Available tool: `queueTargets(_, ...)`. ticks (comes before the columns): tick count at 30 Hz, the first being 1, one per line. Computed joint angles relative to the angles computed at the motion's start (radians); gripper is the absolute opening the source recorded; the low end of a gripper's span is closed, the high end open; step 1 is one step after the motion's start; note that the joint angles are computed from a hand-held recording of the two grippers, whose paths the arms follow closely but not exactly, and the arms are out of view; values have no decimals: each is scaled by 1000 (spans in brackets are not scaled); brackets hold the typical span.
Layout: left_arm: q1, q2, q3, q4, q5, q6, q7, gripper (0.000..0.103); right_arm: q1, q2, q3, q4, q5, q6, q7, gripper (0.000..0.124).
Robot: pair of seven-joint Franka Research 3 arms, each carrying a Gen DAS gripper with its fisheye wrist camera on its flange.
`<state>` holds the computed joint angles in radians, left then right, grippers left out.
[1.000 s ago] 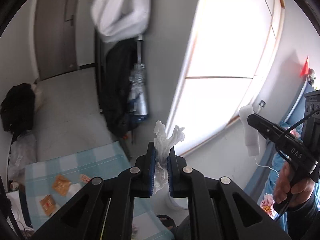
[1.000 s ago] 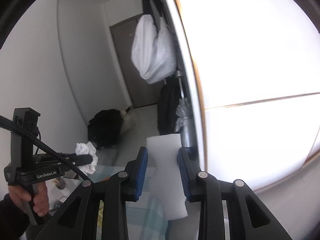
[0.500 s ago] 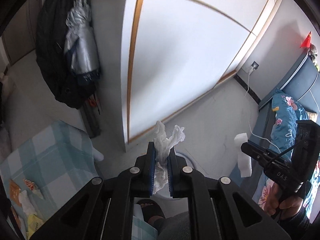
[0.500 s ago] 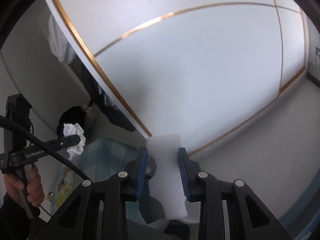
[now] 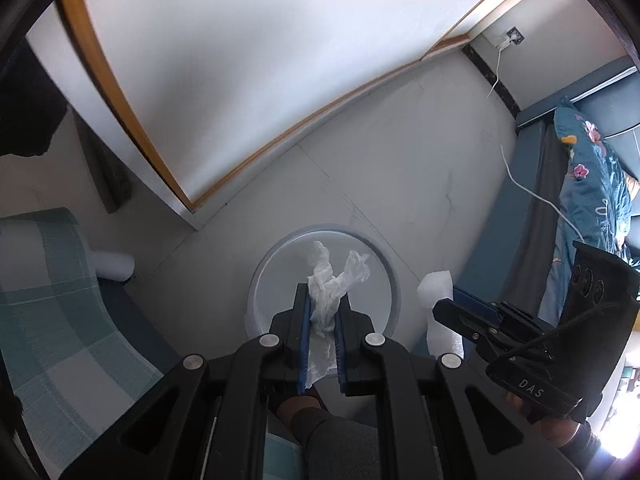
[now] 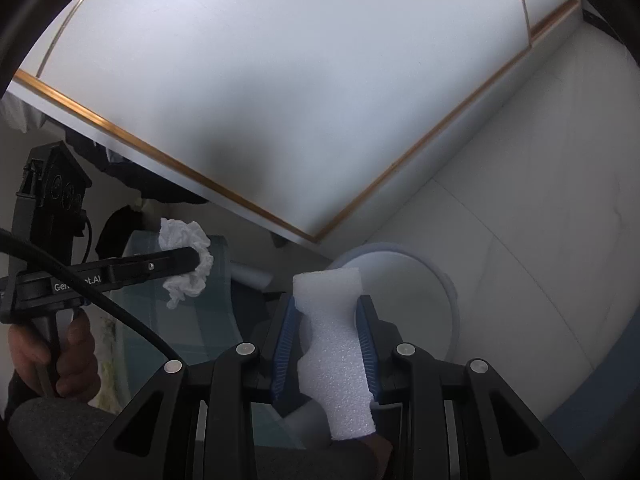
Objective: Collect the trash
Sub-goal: 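Carry the tissue and foam strip with both grippers over the white bin, then open both grippers to drop the tissue and foam into the bin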
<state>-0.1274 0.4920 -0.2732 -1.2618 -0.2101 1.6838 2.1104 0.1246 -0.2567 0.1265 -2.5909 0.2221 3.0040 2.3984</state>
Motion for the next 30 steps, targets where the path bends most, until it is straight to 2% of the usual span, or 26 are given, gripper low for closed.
queueTargets(4,-26,80,5,57,33,-79,-52,7,145,80,-124,20,212,47,-161,30)
queueTargets(7,-42,145,8,142,65,-149,-76,7,188,126,-154,40,356,62,-275,31)
queueTargets(8,-44,150,8,138,73,-150,-76,7,195,144,-155,54,401,59,-307,31)
queueTargets(11,-56,180,5,165,91,-186,-81,8,190,179,-134,70,483,54,-361,32)
queueTargets(13,-68,210,5,203,101,-220,-93,9,140,164,-92,74,362,17,-241,32)
queueTargets(14,-72,225,5,222,106,-234,-95,11,136,169,-89,77,355,8,-236,32)
queueTargets(16,-79,234,6,228,119,-252,-94,22,131,171,-85,91,346,-15,-228,34)
queueTargets(18,-90,247,10,254,136,-268,-100,38,128,173,-80,88,343,-26,-219,40)
queueTargets(21,-98,211,15,197,167,-213,-91,40,108,160,-68,80,263,-58,-152,51)
queueTargets(23,-91,191,11,169,164,-184,-78,41,124,189,-76,90,309,-41,-192,54)
queueTargets(26,-82,173,8,152,158,-171,-69,48,117,188,-70,86,272,-47,-157,55)
queueTargets(30,-72,118,13,87,174,-94,-34,62,104,169,-63,70,216,-42,-97,58)
